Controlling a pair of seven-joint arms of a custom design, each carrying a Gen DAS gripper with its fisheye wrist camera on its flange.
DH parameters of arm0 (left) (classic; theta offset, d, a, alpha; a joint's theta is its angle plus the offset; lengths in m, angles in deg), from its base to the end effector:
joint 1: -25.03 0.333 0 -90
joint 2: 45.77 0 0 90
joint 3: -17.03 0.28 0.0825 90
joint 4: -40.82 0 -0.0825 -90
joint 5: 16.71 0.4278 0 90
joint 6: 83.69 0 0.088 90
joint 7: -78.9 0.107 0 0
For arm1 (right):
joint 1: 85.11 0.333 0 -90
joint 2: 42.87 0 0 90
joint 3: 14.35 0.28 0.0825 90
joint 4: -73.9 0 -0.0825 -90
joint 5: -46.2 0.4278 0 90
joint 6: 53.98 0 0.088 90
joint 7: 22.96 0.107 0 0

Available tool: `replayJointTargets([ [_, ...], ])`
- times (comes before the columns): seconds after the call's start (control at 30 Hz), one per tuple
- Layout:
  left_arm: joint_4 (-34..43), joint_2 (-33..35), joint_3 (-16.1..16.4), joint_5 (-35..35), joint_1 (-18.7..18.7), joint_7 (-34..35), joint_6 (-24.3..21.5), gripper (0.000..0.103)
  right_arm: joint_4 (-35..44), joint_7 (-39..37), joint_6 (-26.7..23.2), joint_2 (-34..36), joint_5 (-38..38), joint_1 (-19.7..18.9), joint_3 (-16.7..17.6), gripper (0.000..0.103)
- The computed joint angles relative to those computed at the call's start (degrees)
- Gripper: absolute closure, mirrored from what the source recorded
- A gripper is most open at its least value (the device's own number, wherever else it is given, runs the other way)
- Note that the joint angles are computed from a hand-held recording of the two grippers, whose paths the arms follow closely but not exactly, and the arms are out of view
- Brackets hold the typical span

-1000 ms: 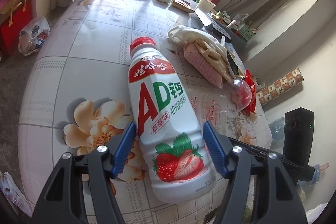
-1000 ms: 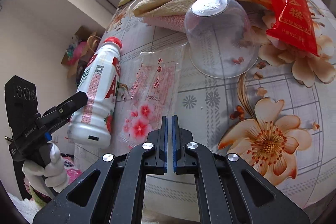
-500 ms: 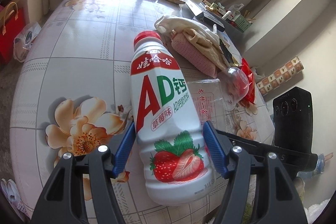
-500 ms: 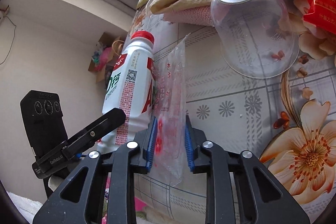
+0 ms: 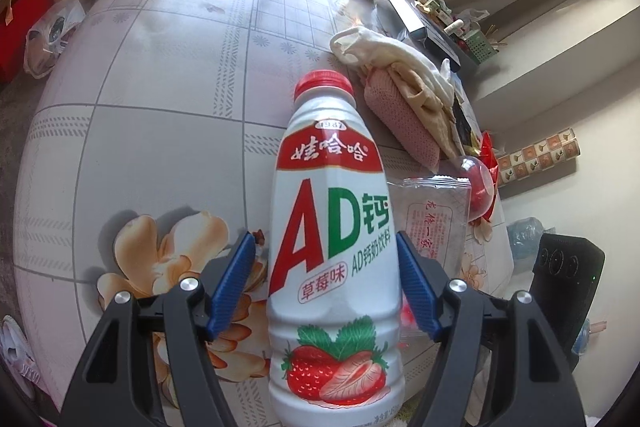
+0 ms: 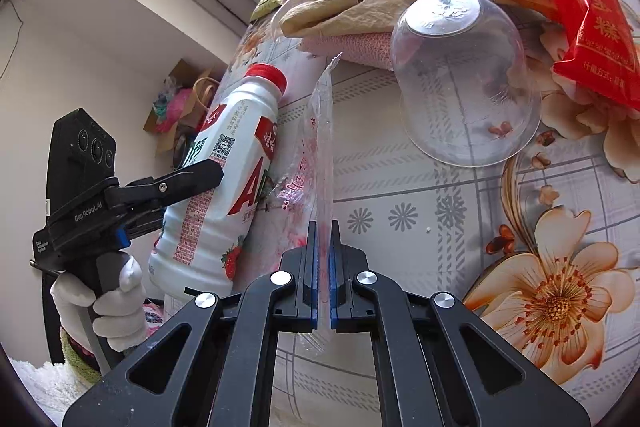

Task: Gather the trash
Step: 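Grasp the AD bottle with the left tool while the right tool grasps the clear plastic bag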

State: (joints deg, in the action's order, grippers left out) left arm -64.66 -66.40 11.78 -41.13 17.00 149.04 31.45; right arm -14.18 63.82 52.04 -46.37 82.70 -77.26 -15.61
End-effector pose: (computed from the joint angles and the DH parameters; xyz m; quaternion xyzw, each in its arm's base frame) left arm 0.5056 -0.1536 0.7003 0.7304 -0.6034 0.3165 0.0473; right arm 0.5936 0.1152 0.6880 -0.6950 0.6231 0.1062 0.3429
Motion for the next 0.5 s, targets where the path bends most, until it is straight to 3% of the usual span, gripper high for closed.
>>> replayJointTargets([
  [0.2, 3.84, 3.0, 0.29, 0.25, 0.35, 0.18, -2.67, 0.035, -0.67, -1.06, 0.43, -1.04, -0.02, -0.3, -0.46, 0.1],
  [0.33, 6.45, 5.62, 0.52, -2.22, 0.46, 1.32, -4.91, 0.046, -1.45, -1.28, 0.86, -1.64, 0.03, -0.25, -0.49, 0.1],
  [0.5, 4.54, 3.29, -1.07, 0.17, 0.66, 1.05, -2.65, 0.047, -3.05, -2.48, 1.65, -3.63, -0.08, -0.36, -1.03, 0.1],
])
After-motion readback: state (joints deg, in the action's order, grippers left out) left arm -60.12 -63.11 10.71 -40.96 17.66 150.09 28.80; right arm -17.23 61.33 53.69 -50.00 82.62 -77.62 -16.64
